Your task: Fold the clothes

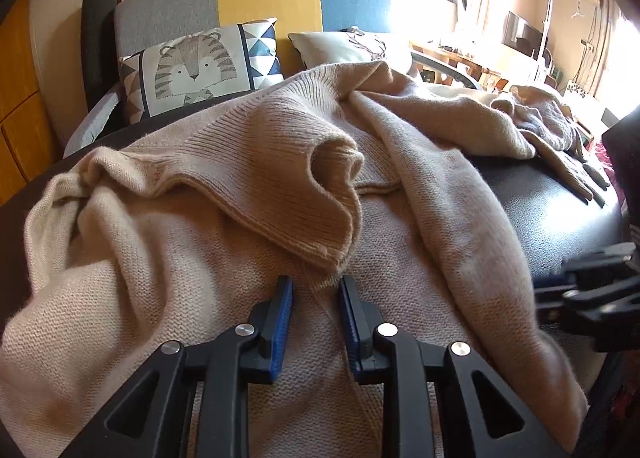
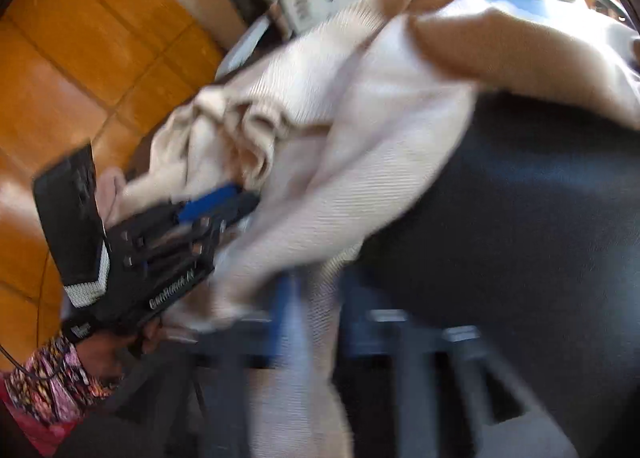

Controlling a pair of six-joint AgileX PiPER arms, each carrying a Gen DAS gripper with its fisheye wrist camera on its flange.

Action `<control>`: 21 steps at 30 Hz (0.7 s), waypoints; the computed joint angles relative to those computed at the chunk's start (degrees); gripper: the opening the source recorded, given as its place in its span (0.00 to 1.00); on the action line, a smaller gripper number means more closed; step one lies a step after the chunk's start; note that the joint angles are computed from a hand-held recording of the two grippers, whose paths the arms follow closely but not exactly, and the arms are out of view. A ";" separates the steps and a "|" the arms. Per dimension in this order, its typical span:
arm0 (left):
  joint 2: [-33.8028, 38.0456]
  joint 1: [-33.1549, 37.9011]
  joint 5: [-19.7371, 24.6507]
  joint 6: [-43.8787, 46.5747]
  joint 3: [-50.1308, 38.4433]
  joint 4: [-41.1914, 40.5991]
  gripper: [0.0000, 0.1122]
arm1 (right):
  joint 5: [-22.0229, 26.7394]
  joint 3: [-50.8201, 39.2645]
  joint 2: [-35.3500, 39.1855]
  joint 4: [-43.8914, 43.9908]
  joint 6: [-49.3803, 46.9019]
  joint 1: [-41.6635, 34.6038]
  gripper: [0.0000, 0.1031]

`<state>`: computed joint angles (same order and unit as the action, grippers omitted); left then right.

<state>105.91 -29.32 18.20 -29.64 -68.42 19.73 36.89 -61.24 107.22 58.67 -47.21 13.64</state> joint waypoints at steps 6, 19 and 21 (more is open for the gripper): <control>-0.40 1.05 -0.69 5.42 0.37 -5.88 0.21 | -3.71 3.85 -4.13 -1.12 0.57 -1.16 0.03; -1.36 3.50 8.35 10.24 -2.91 -13.64 0.22 | 5.69 8.36 -5.17 2.81 -4.42 -15.46 0.08; -1.26 2.51 10.31 6.56 -3.79 -8.58 0.22 | 6.33 8.92 -4.33 6.37 -7.59 -13.86 0.21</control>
